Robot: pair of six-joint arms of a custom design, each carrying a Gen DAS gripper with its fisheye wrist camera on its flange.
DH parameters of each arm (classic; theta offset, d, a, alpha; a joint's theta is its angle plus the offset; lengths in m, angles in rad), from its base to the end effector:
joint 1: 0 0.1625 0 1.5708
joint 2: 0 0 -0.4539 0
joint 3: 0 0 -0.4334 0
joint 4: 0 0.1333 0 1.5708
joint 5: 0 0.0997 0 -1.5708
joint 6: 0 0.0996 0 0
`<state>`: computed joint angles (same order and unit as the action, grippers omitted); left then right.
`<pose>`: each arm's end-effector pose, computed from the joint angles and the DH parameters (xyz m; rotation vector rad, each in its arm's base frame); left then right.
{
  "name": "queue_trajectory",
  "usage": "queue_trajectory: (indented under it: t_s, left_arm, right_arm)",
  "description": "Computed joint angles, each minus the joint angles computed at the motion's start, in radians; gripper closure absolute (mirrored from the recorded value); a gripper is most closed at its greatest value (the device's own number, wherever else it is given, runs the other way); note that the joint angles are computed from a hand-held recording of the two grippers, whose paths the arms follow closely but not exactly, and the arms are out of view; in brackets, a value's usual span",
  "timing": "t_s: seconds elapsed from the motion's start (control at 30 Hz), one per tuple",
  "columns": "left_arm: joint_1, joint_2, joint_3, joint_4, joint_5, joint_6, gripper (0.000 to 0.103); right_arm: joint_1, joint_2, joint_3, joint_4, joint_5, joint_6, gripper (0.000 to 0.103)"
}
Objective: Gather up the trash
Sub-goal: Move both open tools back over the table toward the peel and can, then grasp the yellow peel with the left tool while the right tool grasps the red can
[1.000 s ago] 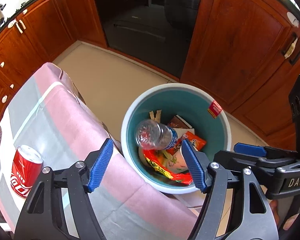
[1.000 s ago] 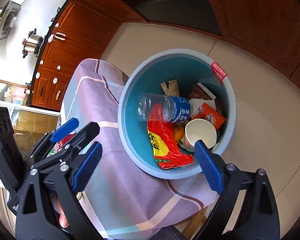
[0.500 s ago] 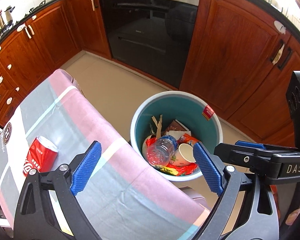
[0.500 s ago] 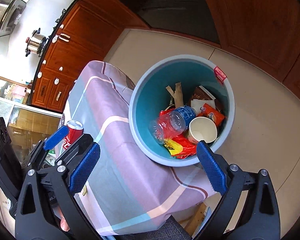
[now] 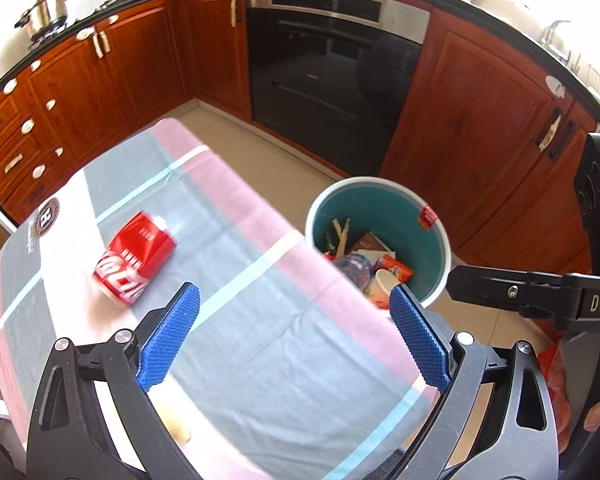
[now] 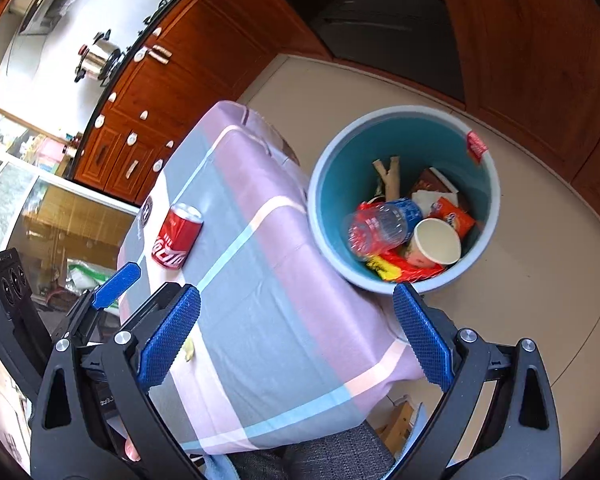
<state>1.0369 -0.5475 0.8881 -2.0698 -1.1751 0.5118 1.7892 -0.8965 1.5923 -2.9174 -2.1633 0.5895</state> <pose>-0.3148 -0.8699 0.1790 1.3302 2.3953 -0.2235 0.2373 -0.7109 0.2339 -0.7505 -2.5319 1.1301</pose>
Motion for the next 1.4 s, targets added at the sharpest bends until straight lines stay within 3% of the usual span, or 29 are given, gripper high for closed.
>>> queue_trajectory:
  t_s: [0.3, 0.6, 0.9, 0.93, 1.0, 1.03, 1.1, 1.4]
  left_arm:
    - [0.079, -0.05, 0.009, 0.022, 0.068, -0.021, 0.007]
    - [0.164, -0.052, -0.013, 0.015, 0.141, 0.034, 0.007]
    - [0.197, -0.039, -0.064, 0.058, 0.096, 0.082, 0.007]
    - [0.198, -0.039, -0.066, 0.062, 0.088, 0.085, 0.007]
    - [0.201, -0.04, -0.07, 0.075, 0.076, 0.084, 0.007]
    - [0.202, -0.04, -0.071, 0.077, 0.072, 0.088, 0.007]
    - [0.205, -0.039, -0.074, 0.081, 0.065, 0.093, 0.007]
    - [0.221, -0.028, -0.121, 0.14, 0.028, 0.101, 0.007]
  right_arm:
    - [0.023, 0.108, -0.117, 0.111, 0.054, -0.025, 0.01]
    - [0.021, 0.224, -0.259, 0.241, 0.11, -0.053, 0.01]
    - [0.041, 0.318, -0.374, 0.297, 0.12, -0.17, 0.011]
    - [0.044, 0.328, -0.386, 0.299, 0.124, -0.185, 0.013]
    - [0.045, 0.346, -0.413, 0.32, 0.139, -0.202, 0.042]
    - [0.044, 0.356, -0.429, 0.34, 0.155, -0.2, 0.051]
    - [0.039, 0.37, -0.454, 0.37, 0.202, -0.195, 0.077]
    - [0.044, 0.439, -0.572, 0.435, 0.288, -0.233, 0.086]
